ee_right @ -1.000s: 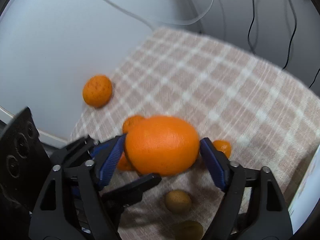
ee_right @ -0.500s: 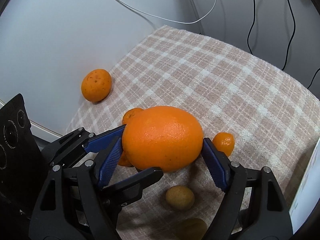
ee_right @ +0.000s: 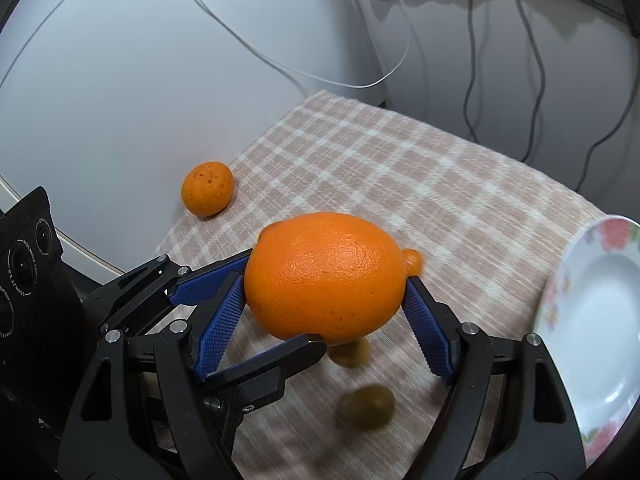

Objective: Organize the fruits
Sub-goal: 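Carry the large orange over the white floral plate with the right gripper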

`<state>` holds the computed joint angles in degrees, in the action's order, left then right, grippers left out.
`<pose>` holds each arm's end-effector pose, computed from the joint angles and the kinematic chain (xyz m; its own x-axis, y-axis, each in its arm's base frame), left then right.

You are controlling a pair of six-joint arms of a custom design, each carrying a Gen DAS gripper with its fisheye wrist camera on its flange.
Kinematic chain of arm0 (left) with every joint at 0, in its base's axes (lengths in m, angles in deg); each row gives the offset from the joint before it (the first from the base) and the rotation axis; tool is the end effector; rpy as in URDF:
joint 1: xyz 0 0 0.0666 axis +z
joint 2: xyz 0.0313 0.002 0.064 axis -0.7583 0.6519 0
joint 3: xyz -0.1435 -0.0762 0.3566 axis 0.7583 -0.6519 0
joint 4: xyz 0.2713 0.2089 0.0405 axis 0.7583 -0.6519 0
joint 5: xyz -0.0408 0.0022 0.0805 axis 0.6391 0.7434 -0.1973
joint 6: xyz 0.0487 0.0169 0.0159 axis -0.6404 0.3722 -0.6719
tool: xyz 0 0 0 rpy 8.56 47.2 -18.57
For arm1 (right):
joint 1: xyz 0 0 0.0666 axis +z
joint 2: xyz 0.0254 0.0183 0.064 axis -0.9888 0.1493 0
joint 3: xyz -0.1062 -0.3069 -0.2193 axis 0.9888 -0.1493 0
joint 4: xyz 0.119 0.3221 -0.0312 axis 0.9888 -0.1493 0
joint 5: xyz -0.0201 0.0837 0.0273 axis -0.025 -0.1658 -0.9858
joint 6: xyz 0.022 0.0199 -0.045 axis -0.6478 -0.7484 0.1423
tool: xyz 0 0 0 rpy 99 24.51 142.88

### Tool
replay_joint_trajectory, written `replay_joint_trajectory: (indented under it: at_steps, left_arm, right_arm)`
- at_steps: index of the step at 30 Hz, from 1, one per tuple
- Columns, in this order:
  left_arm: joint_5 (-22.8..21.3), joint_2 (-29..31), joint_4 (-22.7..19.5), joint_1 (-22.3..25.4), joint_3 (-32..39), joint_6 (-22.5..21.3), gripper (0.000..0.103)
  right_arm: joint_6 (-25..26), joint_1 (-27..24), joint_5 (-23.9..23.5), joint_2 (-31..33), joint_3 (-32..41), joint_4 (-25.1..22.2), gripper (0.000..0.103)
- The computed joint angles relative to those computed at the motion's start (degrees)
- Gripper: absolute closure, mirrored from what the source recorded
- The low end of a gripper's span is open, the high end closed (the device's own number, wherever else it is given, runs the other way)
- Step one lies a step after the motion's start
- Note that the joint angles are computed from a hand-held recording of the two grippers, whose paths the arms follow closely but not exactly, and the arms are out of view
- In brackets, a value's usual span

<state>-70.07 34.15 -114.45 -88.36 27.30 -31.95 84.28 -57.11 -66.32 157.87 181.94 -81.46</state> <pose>0.4069 -0.3125 0.4384 -0.6334 -0.1602 -0.7571 -0.0107 0.9801 -0.1984 0.5341 0.2628 0.4674 -0.6846 -0.5270 -0.5037 -0.7264 0.5508 0.4110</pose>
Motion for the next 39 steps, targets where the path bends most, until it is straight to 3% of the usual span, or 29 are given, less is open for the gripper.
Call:
replay_joint_trajectory:
  at_steps: [18,30,39]
  left_arm:
    - [5.3,11.7,-2.8,-5.1,16.1,-4.8,0.046]
    - [9.8,19.1,-6.2,-5.8,26.3,-6.8,0.047]
    - [10.6,20.9,-8.1,-5.8,28.9,-6.6,0.047]
  right_arm:
    - [0.7,-10.6,2.5,-8.3,-11.5,4.5,0.021]
    - [1.6,-15.0,5.5,-9.0,-13.0,5.6,0.021]
    - [1.9,-15.9,6.0,-8.4,-13.3,5.8,0.021]
